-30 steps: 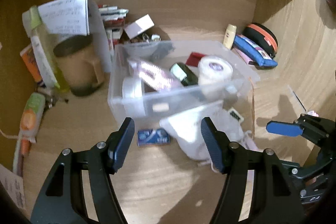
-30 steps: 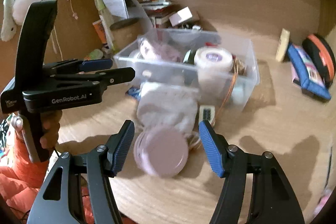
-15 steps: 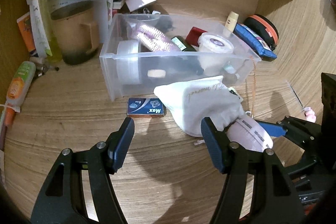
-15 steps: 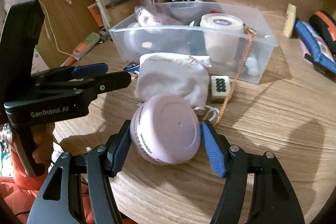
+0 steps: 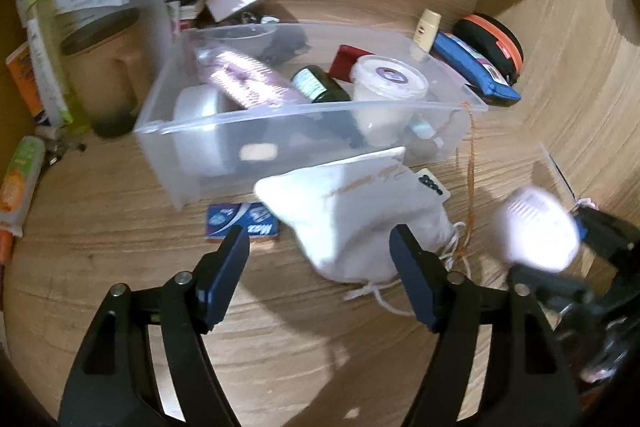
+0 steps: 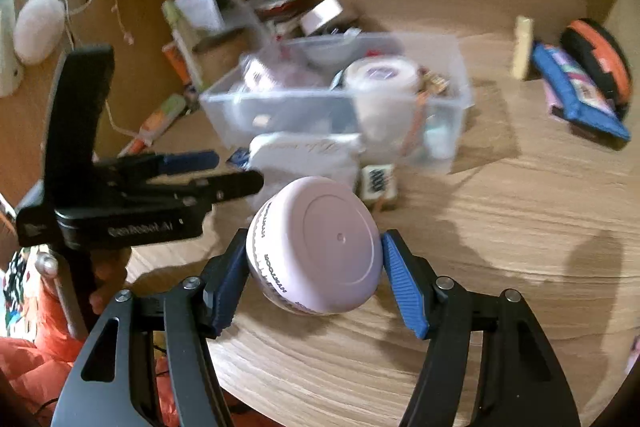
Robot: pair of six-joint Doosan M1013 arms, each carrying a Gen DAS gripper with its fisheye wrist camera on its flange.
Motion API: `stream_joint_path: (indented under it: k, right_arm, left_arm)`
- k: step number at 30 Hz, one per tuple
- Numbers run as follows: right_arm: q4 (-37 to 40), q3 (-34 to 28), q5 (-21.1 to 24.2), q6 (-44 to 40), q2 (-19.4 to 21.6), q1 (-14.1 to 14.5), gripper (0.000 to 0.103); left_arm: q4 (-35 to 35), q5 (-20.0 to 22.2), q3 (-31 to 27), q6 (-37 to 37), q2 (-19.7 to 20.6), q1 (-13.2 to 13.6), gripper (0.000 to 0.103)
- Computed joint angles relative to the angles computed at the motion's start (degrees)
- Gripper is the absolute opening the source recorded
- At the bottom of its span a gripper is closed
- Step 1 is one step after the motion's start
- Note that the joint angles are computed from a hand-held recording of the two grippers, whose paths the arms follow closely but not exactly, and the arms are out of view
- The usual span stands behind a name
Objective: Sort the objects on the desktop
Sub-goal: 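Grasp the white drawstring bag with the left gripper while the right gripper grasps the pink compact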
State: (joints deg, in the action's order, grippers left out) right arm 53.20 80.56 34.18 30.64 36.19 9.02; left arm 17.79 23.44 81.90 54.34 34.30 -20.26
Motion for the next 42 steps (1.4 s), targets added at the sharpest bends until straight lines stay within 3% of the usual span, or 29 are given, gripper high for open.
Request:
stream_joint_path:
  k: [7,13,18,21,25,28,32,35,42]
  right_arm:
    - [2.5,0.1,-4.0,-0.1,-0.7,-1.7,0.062]
    - [1.9,-2.0,-3.0,1.4,0.6,-2.5,0.062]
    - [1.7,-3.7,-1.1,0.8,1.8,-2.8,0.062]
    - [1.7,-4.6,-0.2,0.9,2.5,-2.8,0.062]
    - [0.4,-5.7,0.4,2.5,3.3,-2.8,0.062]
    - [-0.5,-6.4,0.5,3.6,3.5,-2.8,0.062]
    - [-1.4,-7.0,-0.3,4.4,3.6,-2.5,0.062]
    - [-1.1,-7.2,-1.1,3.6,3.4,-2.1,0.062]
    - [0.4,-7.5,-2.4,2.9,3.1,-1.2,0.062]
  left_arm:
    - [-6.8,3.4,-4.2,7.5,2.5,0.0,0.073]
    - [-8.0,8.1,-7.6,9.8,4.5,-0.2,0.086]
    - [-20.5,10.2,-9.8,18.3,6.0,1.3,0.091]
    - [-16.9,10.6,-10.5,16.4,6.4,0.6,0.091]
    - [-12.3,8.7,-9.9,15.3,6.3,-0.6,0.066]
    - [-7.5,7.3,-8.8,12.0,5.7,-1.2,0.057]
    - [-6.1,5.4,-7.5,11.4,4.8,-1.3,0.041]
    - [-2.8,3.4,-6.0,8.7,3.7,-1.5,0.035]
    - [1.5,-0.9,-2.4,3.9,0.9,-1.0,0.034]
